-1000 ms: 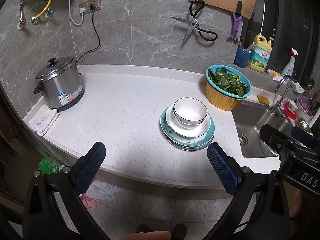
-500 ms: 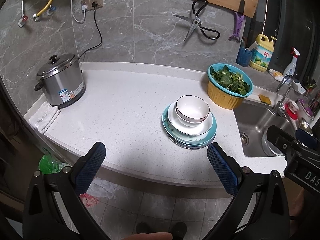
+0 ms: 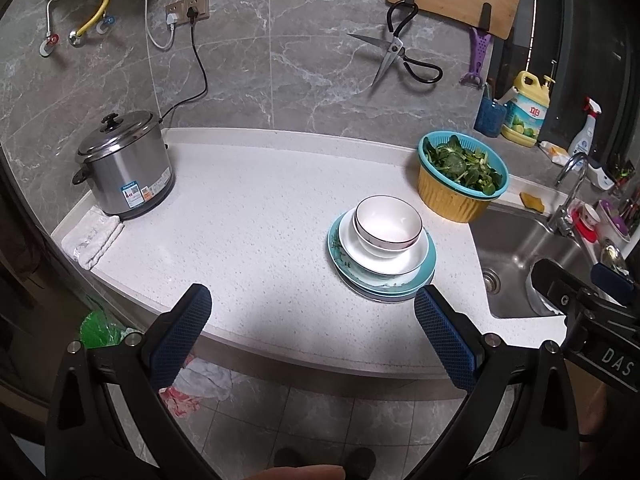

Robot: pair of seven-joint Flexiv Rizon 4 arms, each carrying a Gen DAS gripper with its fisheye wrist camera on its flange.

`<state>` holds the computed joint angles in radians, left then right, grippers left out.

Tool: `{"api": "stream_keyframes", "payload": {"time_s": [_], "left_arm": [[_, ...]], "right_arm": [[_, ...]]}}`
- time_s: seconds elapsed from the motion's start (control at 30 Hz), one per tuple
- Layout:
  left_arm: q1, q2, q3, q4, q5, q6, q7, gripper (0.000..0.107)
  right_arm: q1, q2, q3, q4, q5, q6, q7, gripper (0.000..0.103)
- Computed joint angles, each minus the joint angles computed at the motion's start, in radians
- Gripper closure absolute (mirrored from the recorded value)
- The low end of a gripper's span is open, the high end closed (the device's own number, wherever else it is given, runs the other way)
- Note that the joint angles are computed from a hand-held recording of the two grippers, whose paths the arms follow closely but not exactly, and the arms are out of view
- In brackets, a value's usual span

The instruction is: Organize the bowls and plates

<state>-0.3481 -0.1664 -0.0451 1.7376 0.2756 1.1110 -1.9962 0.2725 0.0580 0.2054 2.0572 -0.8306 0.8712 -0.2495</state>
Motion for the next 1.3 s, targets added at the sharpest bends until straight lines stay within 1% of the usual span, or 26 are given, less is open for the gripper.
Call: {"api": "stream_keyframes", "payload": {"time_s": [1.3], "left_arm": [[-0.009, 0.003, -0.004, -0.005, 0.031, -0.02, -0.032, 0.004]], "right_arm": [[-0.001, 0.0, 0.0, -0.001, 0.014, -0.003, -0.017, 0.0]]}}
